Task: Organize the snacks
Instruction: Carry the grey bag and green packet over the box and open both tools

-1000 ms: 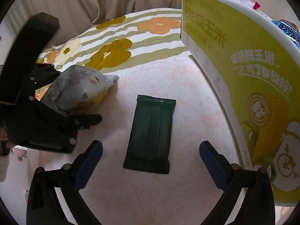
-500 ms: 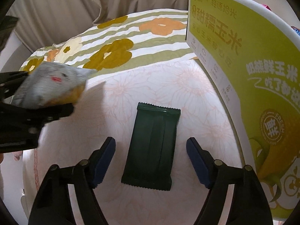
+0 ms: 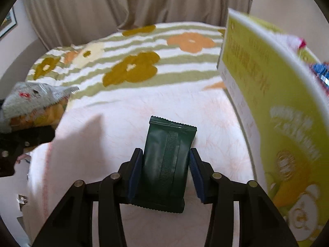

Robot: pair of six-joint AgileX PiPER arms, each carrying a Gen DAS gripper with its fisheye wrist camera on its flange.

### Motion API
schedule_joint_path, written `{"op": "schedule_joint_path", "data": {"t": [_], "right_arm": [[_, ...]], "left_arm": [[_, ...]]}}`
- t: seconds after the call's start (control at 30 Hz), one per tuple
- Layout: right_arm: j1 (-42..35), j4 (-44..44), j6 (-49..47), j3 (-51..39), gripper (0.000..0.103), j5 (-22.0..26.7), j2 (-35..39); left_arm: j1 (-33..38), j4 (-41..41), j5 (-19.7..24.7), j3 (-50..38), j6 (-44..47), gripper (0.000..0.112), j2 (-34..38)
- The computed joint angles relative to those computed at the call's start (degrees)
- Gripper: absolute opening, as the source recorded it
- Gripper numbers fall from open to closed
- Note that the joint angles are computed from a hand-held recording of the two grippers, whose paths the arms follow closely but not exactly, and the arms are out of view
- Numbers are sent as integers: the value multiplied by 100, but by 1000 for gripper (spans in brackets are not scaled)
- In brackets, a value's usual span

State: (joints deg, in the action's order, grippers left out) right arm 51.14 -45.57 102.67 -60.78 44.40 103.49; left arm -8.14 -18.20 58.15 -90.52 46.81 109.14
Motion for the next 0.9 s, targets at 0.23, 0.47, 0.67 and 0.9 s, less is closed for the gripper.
{"op": "schedule_joint_path", "data": {"t": [0.23,0.47,0.67,0.9], "right_arm": [[361,-123,-463,-219,42,787,-1161],[627,-244,-703,187,42,1331,-2570],[635,-50,-1516,928,42,1822,-4138],[-966,1025,-3872,1652,42,1537,-5953]], "left_arm": [[63,-133,328,-346,-393,54,-470],[-556,82,419,-618,-1329,54,-1071],[-1782,829,250,-744,-2970,54,-1370],[-3627,2025,186,-1306,-5220,54,-895]]}}
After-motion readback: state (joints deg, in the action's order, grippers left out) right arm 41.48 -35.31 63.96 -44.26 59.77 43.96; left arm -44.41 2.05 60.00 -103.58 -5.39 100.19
